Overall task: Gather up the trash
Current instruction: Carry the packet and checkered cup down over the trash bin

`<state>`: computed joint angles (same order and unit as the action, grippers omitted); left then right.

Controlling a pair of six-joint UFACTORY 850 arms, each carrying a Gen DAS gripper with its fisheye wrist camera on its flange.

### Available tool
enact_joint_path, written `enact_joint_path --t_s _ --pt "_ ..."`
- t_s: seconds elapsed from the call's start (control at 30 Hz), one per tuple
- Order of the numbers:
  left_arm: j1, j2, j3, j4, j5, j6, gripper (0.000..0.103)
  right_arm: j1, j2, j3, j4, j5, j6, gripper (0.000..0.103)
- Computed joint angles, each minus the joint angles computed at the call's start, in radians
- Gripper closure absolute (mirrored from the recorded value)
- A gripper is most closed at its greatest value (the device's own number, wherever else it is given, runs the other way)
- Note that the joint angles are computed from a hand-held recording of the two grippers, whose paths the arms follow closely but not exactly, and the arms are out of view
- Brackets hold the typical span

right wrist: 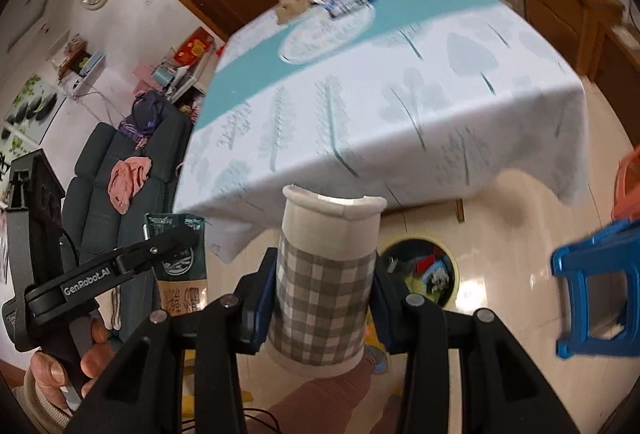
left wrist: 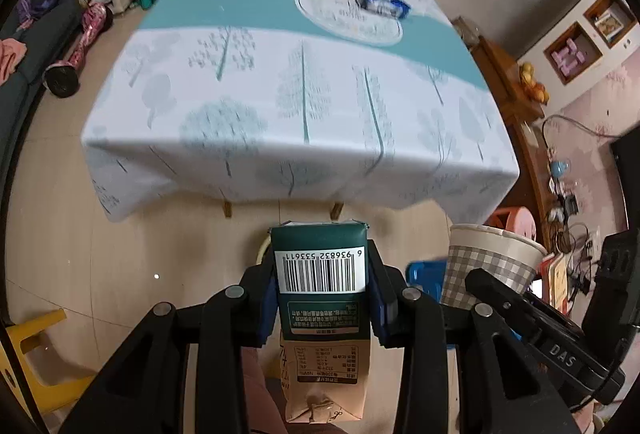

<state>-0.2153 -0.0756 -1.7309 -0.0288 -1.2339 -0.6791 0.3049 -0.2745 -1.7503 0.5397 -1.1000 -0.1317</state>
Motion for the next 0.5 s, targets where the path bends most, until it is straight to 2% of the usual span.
enact_joint_path --t_s 0.23,0.5 --pt "-0.012 0.004 0.132 -0.083 0.058 0.072 0.067 -0.011 0.010 0.122 -0.024 0.020 0.036 0.062" --pt "-0.014 -0.029 0.333 -0.172 0.230 0.206 0.067 0.013 -0.039 0.256 -0.076 0.137 0.030 0.059"
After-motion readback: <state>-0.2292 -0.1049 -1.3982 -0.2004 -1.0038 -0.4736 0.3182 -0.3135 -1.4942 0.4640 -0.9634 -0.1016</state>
